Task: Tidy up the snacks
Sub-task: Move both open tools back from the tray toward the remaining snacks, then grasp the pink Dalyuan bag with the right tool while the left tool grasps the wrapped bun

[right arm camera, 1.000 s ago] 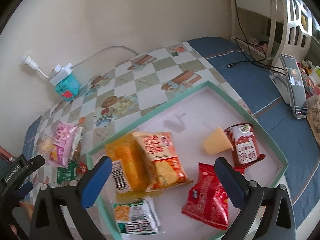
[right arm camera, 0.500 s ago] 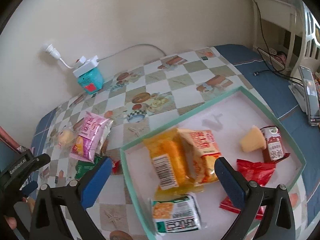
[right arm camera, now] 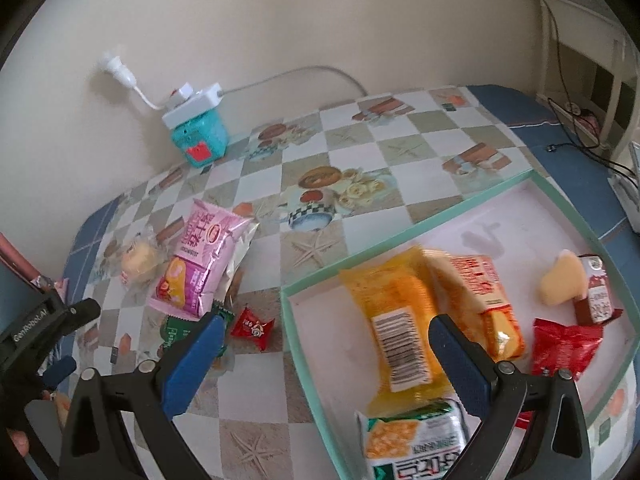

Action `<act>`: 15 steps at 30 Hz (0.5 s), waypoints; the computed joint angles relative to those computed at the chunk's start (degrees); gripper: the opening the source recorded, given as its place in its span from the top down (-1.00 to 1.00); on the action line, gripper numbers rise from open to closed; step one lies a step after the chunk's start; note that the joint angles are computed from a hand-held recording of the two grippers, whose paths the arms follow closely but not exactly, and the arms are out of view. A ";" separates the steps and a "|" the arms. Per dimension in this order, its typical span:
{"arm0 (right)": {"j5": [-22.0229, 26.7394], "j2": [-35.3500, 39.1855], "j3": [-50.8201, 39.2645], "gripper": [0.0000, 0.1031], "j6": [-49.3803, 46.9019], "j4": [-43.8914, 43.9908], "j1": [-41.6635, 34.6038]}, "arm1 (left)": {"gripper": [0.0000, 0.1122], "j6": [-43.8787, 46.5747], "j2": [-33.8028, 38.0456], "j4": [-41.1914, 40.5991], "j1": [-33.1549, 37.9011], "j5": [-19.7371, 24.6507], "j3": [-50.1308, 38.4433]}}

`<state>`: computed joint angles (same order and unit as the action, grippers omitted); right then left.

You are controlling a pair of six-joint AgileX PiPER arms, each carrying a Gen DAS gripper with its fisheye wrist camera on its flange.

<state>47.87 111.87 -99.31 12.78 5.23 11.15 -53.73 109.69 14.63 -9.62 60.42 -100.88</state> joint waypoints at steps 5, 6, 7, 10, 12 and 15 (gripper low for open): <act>1.71 3.42 -4.89 -1.00 0.63 -0.16 1.19 | -0.84 -0.30 0.94 -0.58 1.10 -1.99 0.07; 1.97 4.06 -5.91 -1.00 0.73 -0.35 1.48 | -0.84 -0.24 1.33 -0.59 1.22 -1.86 -0.25; 2.28 4.67 -6.88 -1.00 0.85 -0.45 1.74 | -0.84 -0.15 1.94 -0.69 1.44 -1.78 -0.67; 2.65 6.34 -9.40 -1.00 0.94 -0.47 2.54 | -0.84 0.48 3.55 -1.86 2.34 -1.77 -1.79; 3.03 7.57 -11.27 -1.00 1.14 -0.65 3.12 | -0.84 0.74 4.51 -2.19 2.80 -1.54 -2.62; 3.48 9.35 -14.34 -1.00 1.15 0.04 3.70 | -0.84 1.14 5.56 -3.73 3.93 -1.82 -3.13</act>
<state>51.36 121.22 -113.65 13.94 5.27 14.85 -52.59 115.25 10.90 -5.69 58.59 -104.01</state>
